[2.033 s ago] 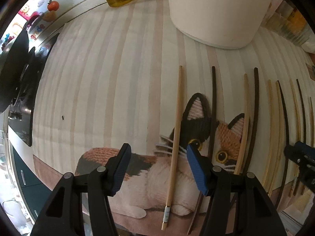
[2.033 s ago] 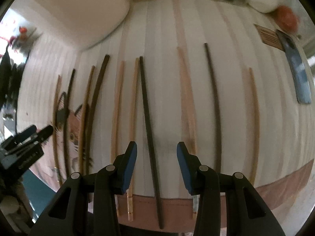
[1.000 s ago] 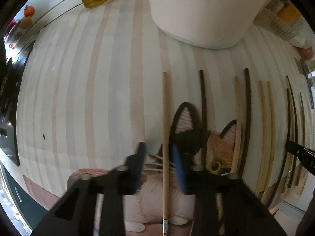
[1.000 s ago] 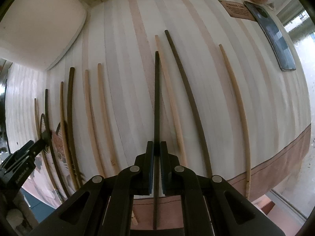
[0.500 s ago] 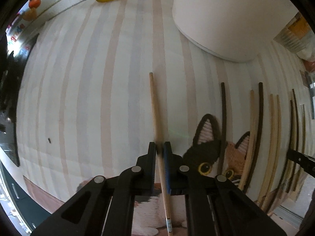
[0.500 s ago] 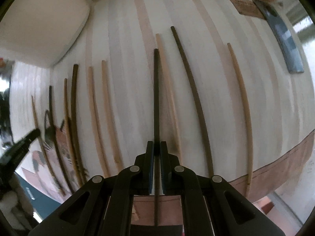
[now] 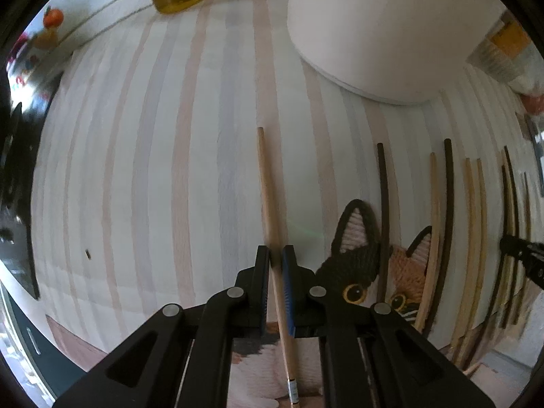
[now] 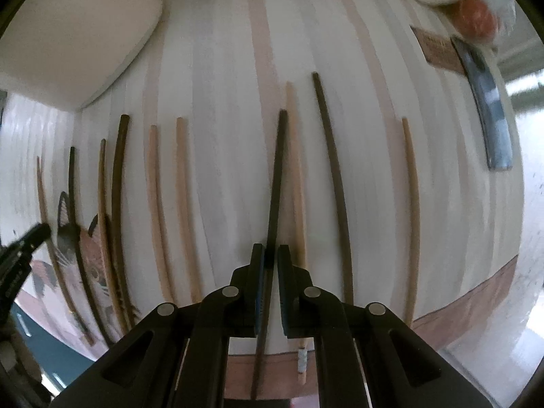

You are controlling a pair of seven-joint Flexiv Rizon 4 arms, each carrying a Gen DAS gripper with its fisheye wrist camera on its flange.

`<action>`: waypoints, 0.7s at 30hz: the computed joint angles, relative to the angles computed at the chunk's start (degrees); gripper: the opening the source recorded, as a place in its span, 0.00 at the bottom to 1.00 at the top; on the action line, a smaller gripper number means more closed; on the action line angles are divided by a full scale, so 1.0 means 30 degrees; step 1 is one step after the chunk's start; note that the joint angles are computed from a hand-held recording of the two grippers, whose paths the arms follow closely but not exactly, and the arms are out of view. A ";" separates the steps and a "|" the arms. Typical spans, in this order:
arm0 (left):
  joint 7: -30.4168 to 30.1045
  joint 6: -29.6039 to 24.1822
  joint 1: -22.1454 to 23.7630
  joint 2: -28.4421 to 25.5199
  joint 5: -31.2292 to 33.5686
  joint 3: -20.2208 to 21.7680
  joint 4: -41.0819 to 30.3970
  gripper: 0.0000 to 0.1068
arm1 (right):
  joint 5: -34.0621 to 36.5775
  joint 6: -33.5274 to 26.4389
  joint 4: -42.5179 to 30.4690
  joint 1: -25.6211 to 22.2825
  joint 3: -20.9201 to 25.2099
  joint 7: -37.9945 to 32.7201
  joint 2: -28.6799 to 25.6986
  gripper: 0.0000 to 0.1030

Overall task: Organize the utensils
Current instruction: 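Lift both held chopsticks and carry them over the cream chopstick holder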

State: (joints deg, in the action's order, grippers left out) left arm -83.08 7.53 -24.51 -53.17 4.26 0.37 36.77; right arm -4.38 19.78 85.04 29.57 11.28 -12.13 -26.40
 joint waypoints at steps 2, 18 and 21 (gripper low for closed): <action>-0.0057 0.0057 -0.0145 0.0044 0.0187 0.0102 0.0130 0.04 | -0.0484 0.0109 0.0033 0.0235 -0.0086 0.0074 -0.0023 0.06; -0.0950 0.3500 0.0085 0.4031 0.0767 -0.0158 0.5233 0.04 | -0.5215 0.2813 0.2422 0.1830 -0.0217 0.5144 0.2416 0.05; -0.1437 0.3654 -0.0095 0.4197 0.0784 -0.0233 0.4982 0.04 | -0.5824 0.3019 0.2506 0.1842 -0.0228 0.5373 0.2573 0.05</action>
State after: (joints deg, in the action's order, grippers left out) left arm -87.39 18.49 -24.79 -40.58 6.62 -0.33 51.72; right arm -21.86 28.84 92.56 35.09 10.59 3.99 -18.69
